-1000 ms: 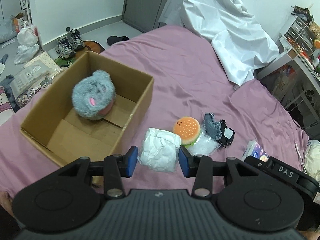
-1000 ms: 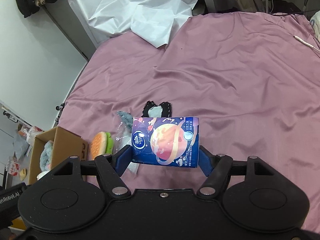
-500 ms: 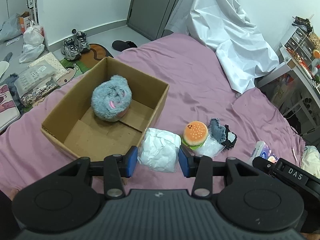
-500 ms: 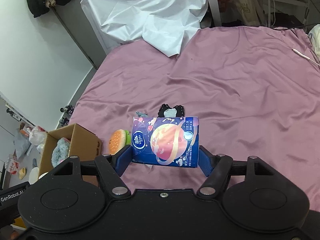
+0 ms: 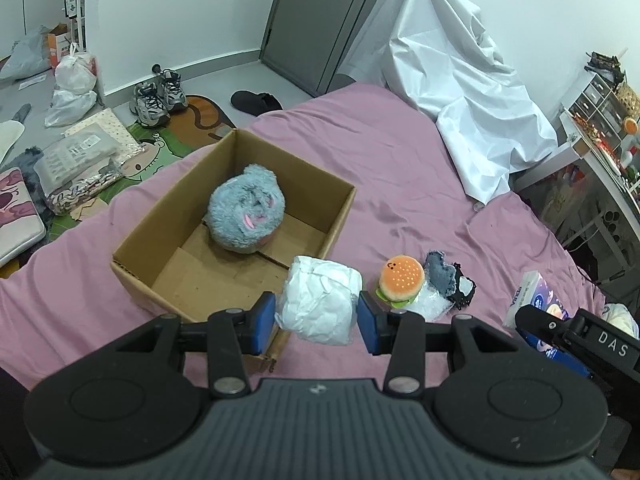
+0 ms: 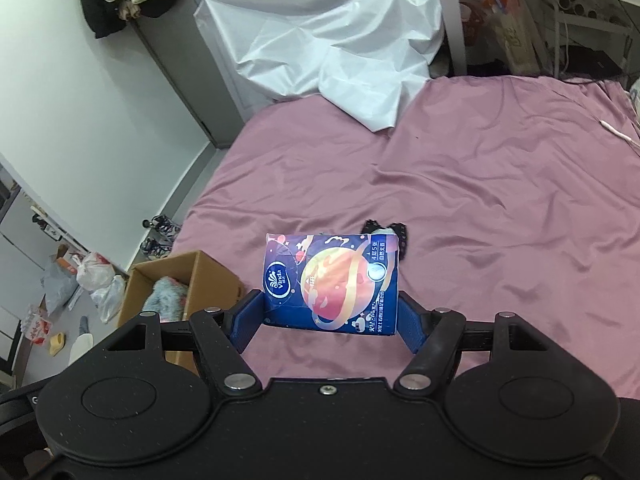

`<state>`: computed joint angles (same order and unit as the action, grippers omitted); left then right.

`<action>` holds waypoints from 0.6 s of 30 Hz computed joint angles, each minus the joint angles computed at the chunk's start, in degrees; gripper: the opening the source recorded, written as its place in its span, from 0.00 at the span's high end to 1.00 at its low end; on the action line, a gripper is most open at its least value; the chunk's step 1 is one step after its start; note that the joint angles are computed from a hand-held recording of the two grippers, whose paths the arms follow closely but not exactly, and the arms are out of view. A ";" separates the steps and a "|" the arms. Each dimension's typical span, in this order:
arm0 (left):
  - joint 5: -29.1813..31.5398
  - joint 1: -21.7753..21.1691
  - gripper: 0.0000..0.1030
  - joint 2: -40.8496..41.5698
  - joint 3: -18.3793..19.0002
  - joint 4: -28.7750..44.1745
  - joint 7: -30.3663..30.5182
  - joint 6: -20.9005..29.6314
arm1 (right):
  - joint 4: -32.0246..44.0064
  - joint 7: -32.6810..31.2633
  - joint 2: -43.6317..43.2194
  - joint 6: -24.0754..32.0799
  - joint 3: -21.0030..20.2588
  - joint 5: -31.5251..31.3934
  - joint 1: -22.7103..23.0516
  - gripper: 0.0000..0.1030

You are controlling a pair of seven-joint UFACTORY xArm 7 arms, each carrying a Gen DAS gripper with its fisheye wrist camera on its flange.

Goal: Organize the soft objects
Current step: 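Grasp the white packet with the left gripper while the right gripper grasps the blue snack box, then carry the white packet and blue snack box over the cardboard box with both grippers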

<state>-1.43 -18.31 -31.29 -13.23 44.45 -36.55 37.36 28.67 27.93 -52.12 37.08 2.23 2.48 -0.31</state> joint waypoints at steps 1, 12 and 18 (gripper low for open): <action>0.04 0.07 0.58 -0.16 0.17 -0.06 0.10 -0.03 | 0.19 0.06 0.18 -0.07 0.17 0.04 0.17 0.34; -0.27 1.22 0.58 -1.64 1.73 -1.17 1.68 -0.35 | 1.62 1.60 2.27 -1.34 2.15 0.09 2.37 0.34; -0.61 2.13 0.58 -1.83 2.58 -1.79 2.80 -0.90 | 2.51 1.80 4.07 -2.92 2.90 0.08 4.01 0.34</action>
<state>-2.04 -16.18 -33.12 -10.65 42.66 -33.75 36.47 31.18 29.73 -48.05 34.16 5.13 2.57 3.70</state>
